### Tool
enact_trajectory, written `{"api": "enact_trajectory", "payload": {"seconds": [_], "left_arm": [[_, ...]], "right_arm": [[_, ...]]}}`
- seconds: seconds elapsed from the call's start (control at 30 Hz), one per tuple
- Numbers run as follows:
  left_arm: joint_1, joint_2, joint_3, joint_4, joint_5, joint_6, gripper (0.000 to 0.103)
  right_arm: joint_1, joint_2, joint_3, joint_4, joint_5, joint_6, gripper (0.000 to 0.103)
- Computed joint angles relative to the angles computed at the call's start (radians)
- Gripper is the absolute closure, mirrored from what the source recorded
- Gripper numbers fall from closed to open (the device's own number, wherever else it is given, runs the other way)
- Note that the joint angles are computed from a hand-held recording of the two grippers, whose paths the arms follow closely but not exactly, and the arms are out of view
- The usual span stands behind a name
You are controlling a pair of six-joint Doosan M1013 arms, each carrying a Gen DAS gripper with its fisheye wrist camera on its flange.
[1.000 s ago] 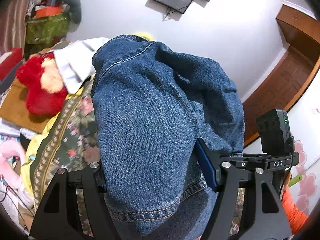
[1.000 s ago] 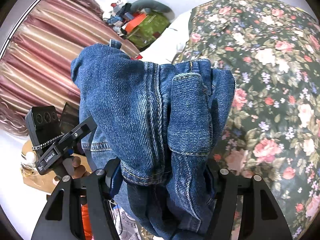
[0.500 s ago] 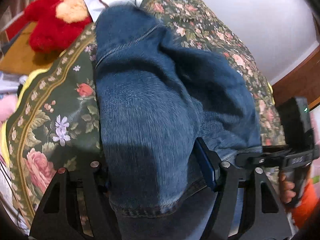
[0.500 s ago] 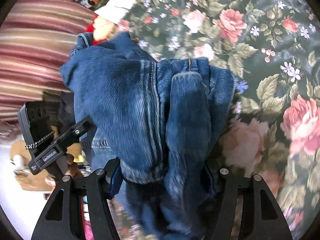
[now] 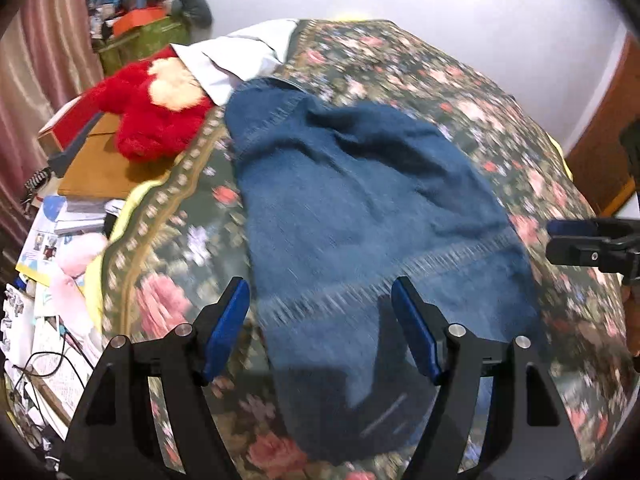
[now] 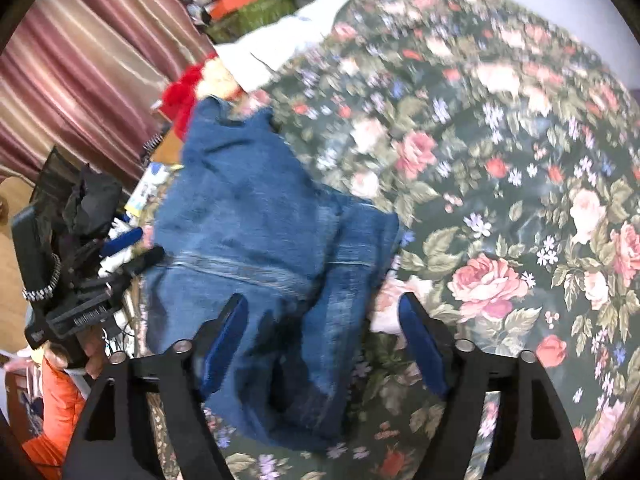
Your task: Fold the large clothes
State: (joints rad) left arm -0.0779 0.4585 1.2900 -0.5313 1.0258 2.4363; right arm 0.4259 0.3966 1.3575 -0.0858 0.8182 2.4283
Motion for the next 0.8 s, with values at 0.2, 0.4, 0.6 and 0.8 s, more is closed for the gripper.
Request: {"api": "enact_trajectory", "payload": {"seconds": [0.2,0.4,0.6,0.8], "left_arm": [[-0.033,-0.069,0.128,0.098,-0.138,0.038,0.027],[-0.028,-0.095,0.154,0.143,-0.183,0.056,0.023],[-0.029,-0.083,0.101,0.115,-0.244,0.045,0.021],[-0.073,-0.006,-0.018,0.146,-0.26,-0.037,0.021]], "right_arm": [[0.04,0.056,-0.051,-0.001,0.078,-0.079,0.012],[0.028,0.037,0.011,0.063,0.084,-0.1,0.012],[0.035,0.01,-0.011,-0.079,0.128,-0.019,0.012],[0.022,0.026,-0.065,-0.18,0.059,0.046,0.012]]}}
